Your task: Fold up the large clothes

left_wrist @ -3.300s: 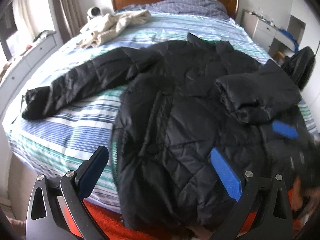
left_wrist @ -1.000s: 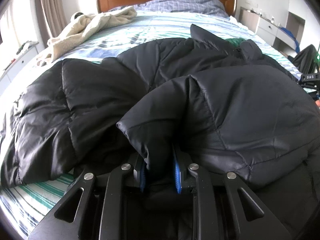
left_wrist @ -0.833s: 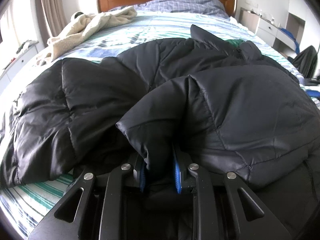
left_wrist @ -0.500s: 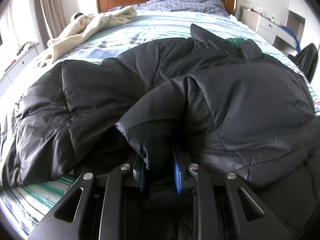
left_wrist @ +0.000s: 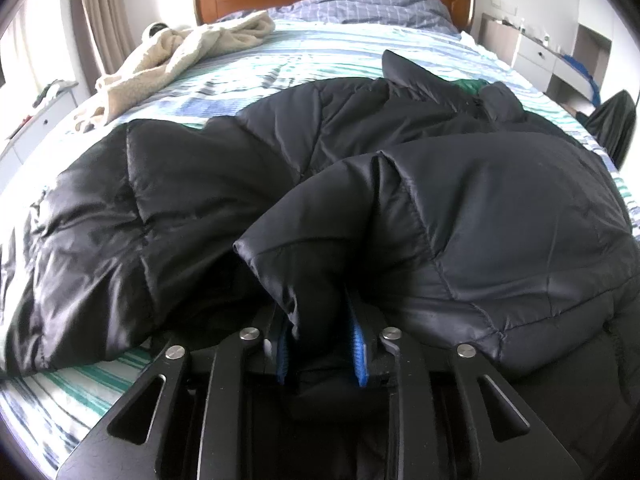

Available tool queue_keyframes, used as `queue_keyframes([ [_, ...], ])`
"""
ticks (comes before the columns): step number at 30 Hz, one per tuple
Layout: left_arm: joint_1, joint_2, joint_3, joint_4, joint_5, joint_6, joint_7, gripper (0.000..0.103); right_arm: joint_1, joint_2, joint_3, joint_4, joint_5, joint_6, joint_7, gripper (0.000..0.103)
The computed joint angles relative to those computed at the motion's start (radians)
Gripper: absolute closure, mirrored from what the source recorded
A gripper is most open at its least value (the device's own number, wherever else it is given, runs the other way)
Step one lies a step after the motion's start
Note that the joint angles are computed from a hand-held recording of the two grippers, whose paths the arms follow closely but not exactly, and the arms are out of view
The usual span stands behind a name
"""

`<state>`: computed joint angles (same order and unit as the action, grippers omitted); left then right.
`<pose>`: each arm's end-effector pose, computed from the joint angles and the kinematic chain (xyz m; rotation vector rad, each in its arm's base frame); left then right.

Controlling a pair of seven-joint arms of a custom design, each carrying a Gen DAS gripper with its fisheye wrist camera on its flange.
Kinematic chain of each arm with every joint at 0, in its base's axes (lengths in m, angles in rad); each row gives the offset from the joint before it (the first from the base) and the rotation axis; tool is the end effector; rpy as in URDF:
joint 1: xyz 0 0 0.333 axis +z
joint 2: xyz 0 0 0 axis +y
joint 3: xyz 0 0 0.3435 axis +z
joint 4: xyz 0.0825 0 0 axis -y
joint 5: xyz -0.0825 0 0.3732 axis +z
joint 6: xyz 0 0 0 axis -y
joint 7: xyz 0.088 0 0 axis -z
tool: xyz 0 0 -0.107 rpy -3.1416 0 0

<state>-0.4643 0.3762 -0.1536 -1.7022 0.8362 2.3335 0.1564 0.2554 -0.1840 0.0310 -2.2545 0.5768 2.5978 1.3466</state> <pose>0.5717 -0.3751 0.4382 -2.0545 1.5141 -0.5105 0.4956 0.1355 0.5284 -1.8381 1.6745 -0.0622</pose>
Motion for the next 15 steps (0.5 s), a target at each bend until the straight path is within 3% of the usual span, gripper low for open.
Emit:
queue_keyframes([
  [3,-0.017,-0.014,-0.018,0.030,-0.055,-0.132,0.044,0.031,0.010,-0.020,0.009,0.001,0.008,0.048,0.007,0.046],
  [7,-0.008,-0.159,-0.062,-0.116,-0.076,-0.082,0.080,0.010,0.037,-0.038,0.038,-0.005,-0.048,0.076,0.000,0.038],
  [10,-0.002,-0.270,-0.091,-0.222,-0.055,-0.097,0.077,0.005,0.062,-0.023,0.044,0.000,-0.055,0.070,-0.011,0.038],
  [15,0.058,-0.463,-0.120,-0.393,-0.059,-0.277,0.042,0.005,0.103,-0.008,0.045,0.014,0.010,0.032,-0.038,0.038],
])
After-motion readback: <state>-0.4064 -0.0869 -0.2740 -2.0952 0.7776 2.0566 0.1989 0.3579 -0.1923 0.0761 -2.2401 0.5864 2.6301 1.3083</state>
